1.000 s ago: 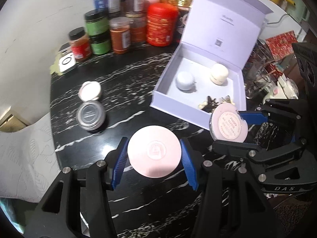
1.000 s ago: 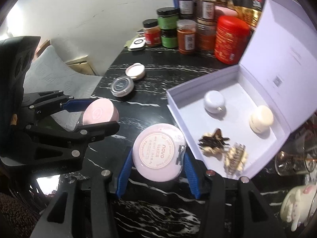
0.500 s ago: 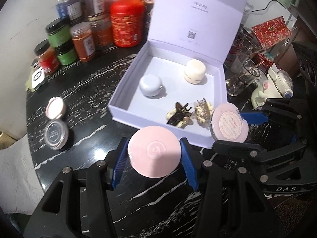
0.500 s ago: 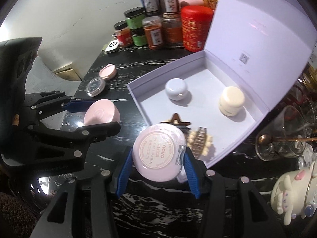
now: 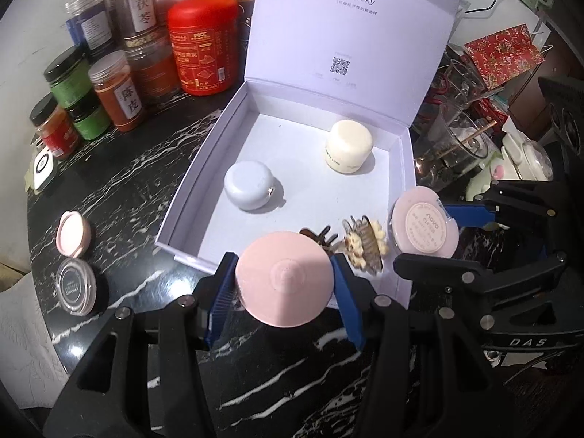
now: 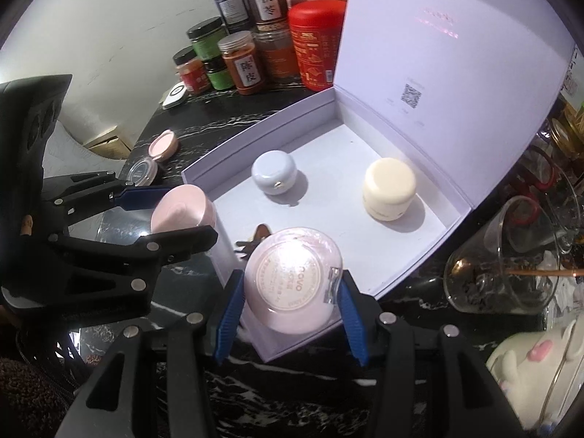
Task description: Organize objects
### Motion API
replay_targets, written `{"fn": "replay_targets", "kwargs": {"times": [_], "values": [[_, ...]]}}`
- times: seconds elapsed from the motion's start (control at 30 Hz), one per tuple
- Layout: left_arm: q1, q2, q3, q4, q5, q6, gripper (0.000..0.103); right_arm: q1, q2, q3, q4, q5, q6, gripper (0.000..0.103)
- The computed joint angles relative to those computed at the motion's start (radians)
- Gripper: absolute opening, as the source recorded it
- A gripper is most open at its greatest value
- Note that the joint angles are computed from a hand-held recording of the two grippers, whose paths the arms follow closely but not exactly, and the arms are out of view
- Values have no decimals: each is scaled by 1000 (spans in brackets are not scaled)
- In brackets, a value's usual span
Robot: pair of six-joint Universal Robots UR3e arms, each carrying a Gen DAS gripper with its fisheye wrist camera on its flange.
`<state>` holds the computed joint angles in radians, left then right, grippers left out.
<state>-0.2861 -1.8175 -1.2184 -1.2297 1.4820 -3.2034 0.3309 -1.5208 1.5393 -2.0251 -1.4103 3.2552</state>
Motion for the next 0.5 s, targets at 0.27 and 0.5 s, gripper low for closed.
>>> {"fn": "replay_targets", "kwargs": {"times": [0.27,0.5], "values": [[8,-131,139,-29,-4,4,50,-76,57,-19,-5,42,-56,51],[17,-246,273,-69,-12,22,50,-123,119,-57,1,60,-82,51]]}}
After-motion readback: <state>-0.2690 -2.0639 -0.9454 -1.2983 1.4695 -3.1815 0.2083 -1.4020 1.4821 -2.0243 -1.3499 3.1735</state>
